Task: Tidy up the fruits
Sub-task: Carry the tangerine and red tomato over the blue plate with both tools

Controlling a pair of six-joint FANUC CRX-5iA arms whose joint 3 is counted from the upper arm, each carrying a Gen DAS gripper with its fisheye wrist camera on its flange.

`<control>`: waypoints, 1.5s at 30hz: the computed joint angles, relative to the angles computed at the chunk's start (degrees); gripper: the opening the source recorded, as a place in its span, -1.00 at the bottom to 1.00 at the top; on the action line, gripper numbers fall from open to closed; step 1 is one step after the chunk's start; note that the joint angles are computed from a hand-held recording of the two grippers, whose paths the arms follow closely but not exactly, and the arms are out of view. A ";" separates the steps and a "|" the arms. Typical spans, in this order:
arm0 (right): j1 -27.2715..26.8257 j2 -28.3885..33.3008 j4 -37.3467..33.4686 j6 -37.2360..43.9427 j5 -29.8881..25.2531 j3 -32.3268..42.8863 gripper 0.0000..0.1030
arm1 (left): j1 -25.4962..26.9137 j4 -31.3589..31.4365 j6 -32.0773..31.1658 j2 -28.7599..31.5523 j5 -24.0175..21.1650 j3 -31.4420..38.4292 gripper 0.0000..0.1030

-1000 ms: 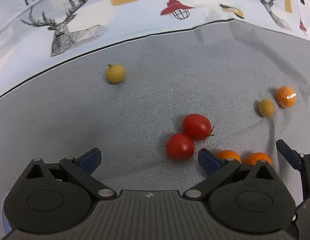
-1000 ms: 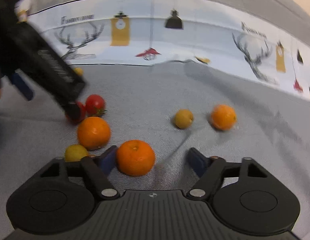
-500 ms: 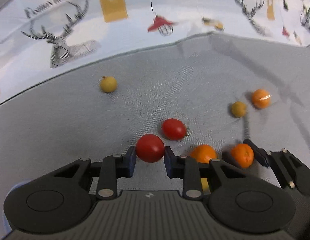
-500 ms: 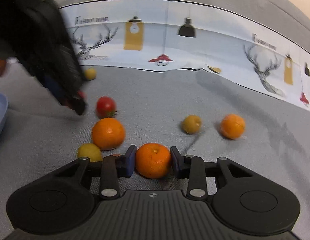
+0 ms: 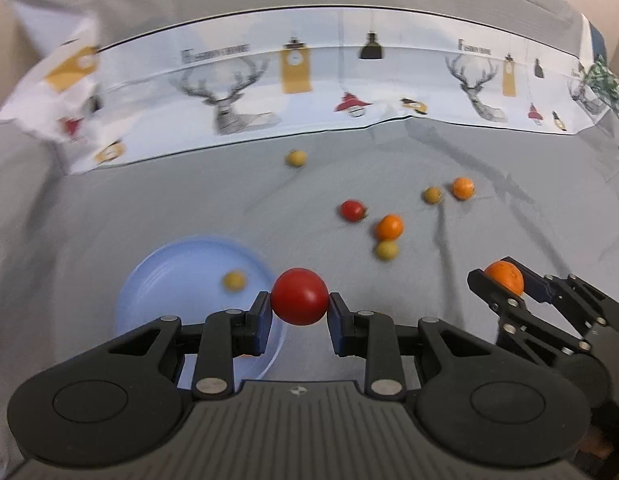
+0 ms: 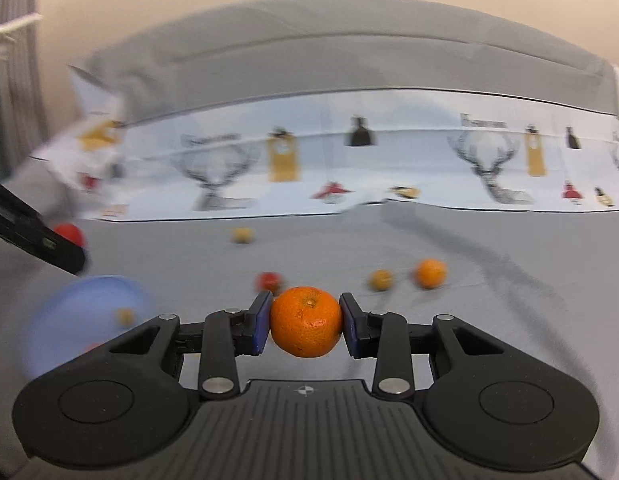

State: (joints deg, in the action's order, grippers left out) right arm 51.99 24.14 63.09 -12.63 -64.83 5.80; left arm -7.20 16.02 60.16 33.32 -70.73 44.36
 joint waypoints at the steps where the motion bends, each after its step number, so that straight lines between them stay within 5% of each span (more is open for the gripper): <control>1: 1.01 -0.40 -0.45 -0.01 0.80 0.78 -0.27 | 0.80 -0.18 -0.50 -2.43 1.00 -3.18 -0.36; 10: 6.43 0.92 -5.93 3.63 10.03 11.23 -0.26 | 9.47 1.20 -2.95 -16.88 5.68 -20.82 -0.36; 18: 11.27 7.42 -7.16 16.43 3.13 23.36 -0.26 | 15.12 5.52 -5.42 -23.75 8.89 -30.24 -0.36; 45: 11.92 12.58 -10.09 23.80 -2.43 32.59 -0.26 | 16.40 8.06 -4.19 -22.56 9.22 -29.85 -0.36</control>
